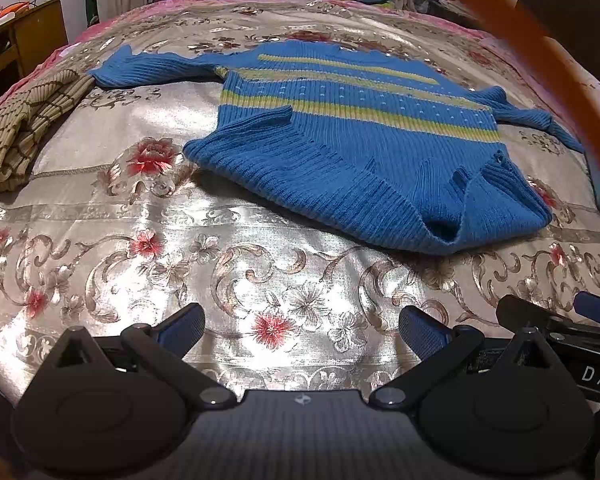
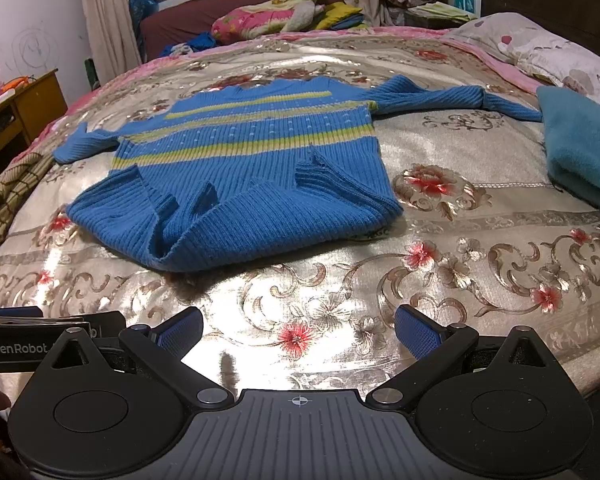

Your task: Fold small clothes

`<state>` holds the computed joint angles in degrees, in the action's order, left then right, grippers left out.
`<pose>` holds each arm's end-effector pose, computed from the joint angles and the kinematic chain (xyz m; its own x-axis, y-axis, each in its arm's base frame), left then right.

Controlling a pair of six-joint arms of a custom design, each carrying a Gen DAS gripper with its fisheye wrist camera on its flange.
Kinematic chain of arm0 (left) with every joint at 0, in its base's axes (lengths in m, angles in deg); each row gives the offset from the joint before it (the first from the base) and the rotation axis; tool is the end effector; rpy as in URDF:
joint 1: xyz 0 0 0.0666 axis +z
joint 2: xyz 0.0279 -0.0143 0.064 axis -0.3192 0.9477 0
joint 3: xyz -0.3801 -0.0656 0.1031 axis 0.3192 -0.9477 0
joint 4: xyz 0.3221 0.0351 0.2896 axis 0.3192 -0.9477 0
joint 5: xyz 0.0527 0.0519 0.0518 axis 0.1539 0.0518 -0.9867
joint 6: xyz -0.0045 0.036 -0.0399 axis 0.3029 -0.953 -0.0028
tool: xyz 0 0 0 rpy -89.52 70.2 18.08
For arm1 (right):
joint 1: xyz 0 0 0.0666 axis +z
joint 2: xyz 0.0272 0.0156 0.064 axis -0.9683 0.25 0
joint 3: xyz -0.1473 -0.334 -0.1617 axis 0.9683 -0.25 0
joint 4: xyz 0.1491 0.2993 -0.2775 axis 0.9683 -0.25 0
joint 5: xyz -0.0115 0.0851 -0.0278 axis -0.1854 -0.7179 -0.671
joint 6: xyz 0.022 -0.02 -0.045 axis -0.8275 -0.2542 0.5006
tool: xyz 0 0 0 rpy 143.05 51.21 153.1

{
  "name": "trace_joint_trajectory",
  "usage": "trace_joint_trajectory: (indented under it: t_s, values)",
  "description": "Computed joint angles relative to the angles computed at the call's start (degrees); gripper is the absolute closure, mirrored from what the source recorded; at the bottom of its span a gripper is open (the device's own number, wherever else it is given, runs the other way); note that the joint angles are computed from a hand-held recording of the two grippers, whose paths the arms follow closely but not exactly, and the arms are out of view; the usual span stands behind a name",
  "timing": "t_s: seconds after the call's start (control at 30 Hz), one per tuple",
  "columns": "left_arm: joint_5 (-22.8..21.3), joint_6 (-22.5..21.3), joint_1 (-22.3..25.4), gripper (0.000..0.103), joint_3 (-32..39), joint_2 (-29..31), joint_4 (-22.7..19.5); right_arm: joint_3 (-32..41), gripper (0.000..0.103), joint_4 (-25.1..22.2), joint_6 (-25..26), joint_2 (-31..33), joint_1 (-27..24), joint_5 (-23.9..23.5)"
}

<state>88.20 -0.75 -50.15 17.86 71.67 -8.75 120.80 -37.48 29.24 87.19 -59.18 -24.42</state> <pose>0.4141 -0.2542 0.3525 -0.7598 0.2684 -0.5922 0.3934 0.9150 -0.0899 0.3253 0.0803 0.3485 -0.6264 0.3761 -0.6828 0.4193 0.9010 0.1116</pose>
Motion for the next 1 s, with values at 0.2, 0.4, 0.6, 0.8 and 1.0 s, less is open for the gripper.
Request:
trace_joint_trajectory:
  t_s: [0.2, 0.4, 0.6, 0.8, 1.0]
  values:
    - [-0.07, -0.19, -0.01, 0.0, 0.2, 0.17, -0.2, 0.01, 0.002, 0.05, 0.04, 0.05, -0.02, -0.01]
    - [-0.39, -0.57, 0.01, 0.0, 0.37, 0.28, -0.12, 0.03, 0.002, 0.41, 0.1, 0.25, 0.0, -0.02]
    - [-0.68, -1.0, 0.12, 0.0, 0.9, 0.57, 0.04, 0.44, 0.002, 1.19, 0.43, 0.97, -0.3, -0.3]
    - [-1.15, -1.69, 0.12, 0.0, 1.76, 1.18, 0.22, 0.81, 0.002, 1.79, 1.48, 1.3, -1.08, -0.89]
    - [-1.35, -2.22, 0.35, 0.0, 2.84, 2.11, 0.46, 1.47, 0.004, 2.78, 2.43, 2.21, -1.76, -1.5]
